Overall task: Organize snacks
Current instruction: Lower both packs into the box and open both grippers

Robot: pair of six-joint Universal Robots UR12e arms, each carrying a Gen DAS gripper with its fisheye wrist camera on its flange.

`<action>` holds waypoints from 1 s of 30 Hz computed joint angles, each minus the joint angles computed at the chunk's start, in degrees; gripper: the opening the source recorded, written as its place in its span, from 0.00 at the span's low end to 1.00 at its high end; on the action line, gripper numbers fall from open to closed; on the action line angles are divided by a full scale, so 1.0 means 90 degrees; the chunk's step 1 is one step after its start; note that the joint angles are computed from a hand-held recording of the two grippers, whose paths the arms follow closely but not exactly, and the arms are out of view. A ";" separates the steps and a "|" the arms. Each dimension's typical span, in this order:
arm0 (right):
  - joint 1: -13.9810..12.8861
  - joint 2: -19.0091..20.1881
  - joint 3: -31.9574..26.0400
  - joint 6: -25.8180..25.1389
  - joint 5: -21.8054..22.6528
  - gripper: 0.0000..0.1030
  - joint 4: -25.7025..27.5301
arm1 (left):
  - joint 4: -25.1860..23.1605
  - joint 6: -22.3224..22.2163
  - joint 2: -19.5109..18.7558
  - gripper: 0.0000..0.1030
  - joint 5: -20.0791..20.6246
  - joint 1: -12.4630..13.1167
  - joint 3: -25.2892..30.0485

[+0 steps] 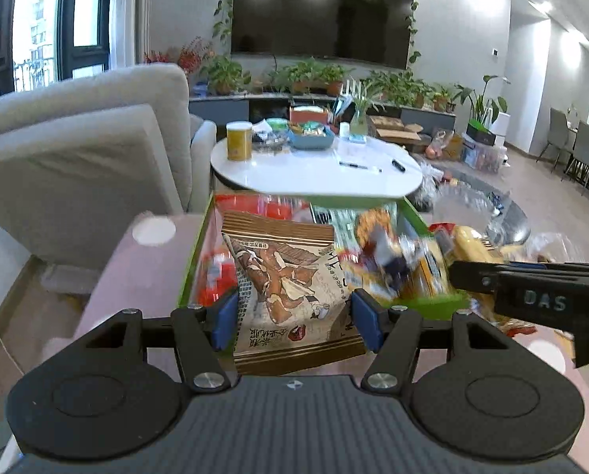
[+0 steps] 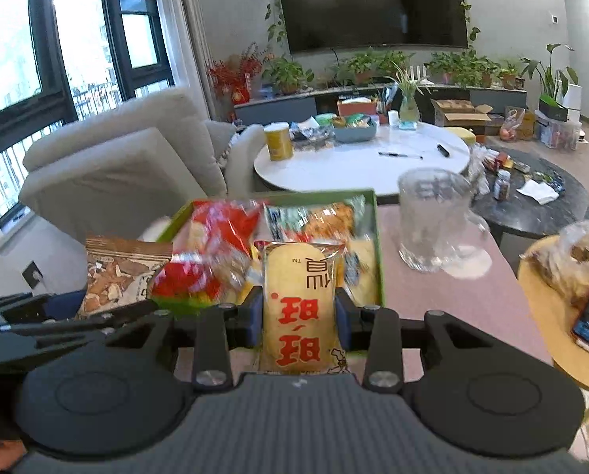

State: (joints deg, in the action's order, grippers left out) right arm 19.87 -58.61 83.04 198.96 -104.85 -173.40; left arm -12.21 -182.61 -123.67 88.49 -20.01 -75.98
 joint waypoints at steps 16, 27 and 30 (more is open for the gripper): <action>-0.0202 0.0557 -0.1016 0.0232 0.0408 0.56 0.0197 | -0.0355 0.0106 -0.0794 0.56 -0.0500 0.0174 0.1359; -0.0238 0.0953 -0.1600 0.0457 0.0673 0.56 0.0682 | -0.0905 0.0235 -0.1207 0.56 -0.0427 0.0224 0.1930; -0.0238 0.1029 -0.1728 0.0484 0.0711 0.56 0.0853 | -0.1039 0.0233 -0.1296 0.56 -0.0442 0.0233 0.2043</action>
State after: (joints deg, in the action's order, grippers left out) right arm 17.73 -49.35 67.49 203.32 -98.45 -165.72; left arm -21.56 -180.51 -135.33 84.51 -17.92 -57.59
